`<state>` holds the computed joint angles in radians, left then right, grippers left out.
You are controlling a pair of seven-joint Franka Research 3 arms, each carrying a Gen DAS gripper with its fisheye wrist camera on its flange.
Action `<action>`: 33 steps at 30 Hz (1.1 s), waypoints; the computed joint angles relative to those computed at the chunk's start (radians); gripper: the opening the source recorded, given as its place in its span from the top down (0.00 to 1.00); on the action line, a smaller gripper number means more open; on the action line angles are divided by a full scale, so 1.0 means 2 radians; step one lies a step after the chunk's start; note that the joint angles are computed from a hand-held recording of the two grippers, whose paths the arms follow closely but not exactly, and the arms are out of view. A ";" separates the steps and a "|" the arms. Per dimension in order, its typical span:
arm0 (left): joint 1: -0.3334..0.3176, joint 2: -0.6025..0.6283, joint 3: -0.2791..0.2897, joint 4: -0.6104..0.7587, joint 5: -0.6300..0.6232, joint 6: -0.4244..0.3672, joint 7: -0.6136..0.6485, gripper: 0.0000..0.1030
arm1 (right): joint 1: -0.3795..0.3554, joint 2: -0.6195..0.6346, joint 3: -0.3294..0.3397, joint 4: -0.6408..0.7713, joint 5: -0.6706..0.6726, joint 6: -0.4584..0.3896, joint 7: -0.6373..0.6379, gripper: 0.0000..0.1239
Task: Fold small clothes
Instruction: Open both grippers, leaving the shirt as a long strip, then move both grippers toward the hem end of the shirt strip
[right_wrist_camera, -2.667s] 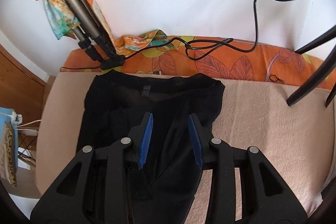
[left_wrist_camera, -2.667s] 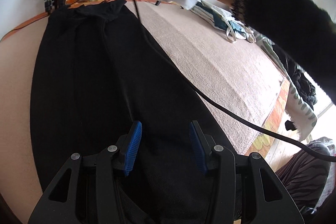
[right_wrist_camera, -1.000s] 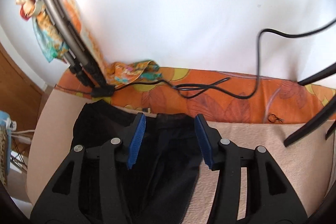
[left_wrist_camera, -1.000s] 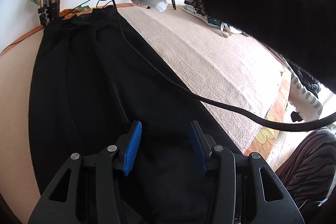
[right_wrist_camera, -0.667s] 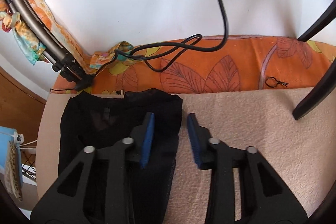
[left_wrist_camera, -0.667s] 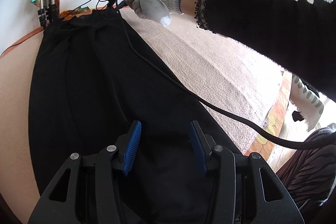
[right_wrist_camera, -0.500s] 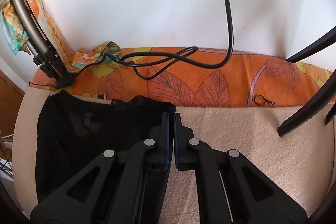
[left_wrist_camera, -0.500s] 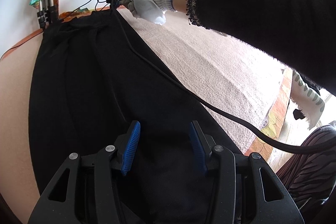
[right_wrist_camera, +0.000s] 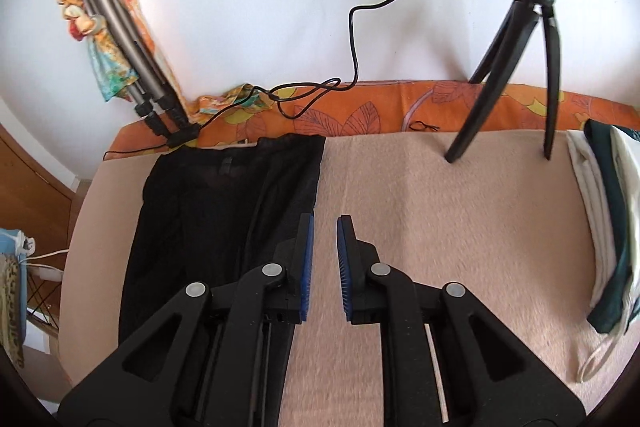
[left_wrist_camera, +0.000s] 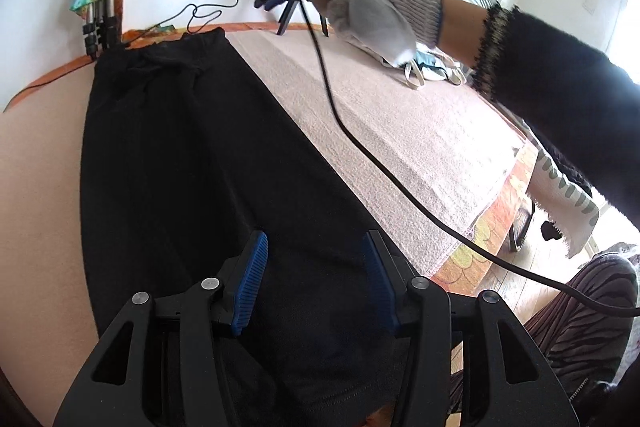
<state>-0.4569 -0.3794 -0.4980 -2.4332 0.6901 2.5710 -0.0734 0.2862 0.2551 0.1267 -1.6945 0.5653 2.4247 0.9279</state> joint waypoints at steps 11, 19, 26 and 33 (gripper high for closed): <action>-0.024 -0.149 -0.020 -0.068 -0.040 -0.086 -0.034 0.46 | -0.026 -0.234 -0.054 -0.238 0.109 -0.083 -0.124 0.72; -0.081 -0.250 -0.018 -0.135 -0.128 -0.118 -0.104 0.46 | -0.049 -0.358 -0.102 -0.385 0.072 -0.201 -0.165 0.72; -0.109 -0.235 -0.021 -0.156 -0.177 -0.049 -0.147 0.46 | -0.082 -0.413 -0.121 -0.458 0.048 -0.263 -0.186 0.72; -0.114 -0.237 -0.021 -0.182 -0.198 0.002 -0.198 0.46 | -0.109 -0.418 -0.124 -0.480 0.030 -0.290 -0.181 0.72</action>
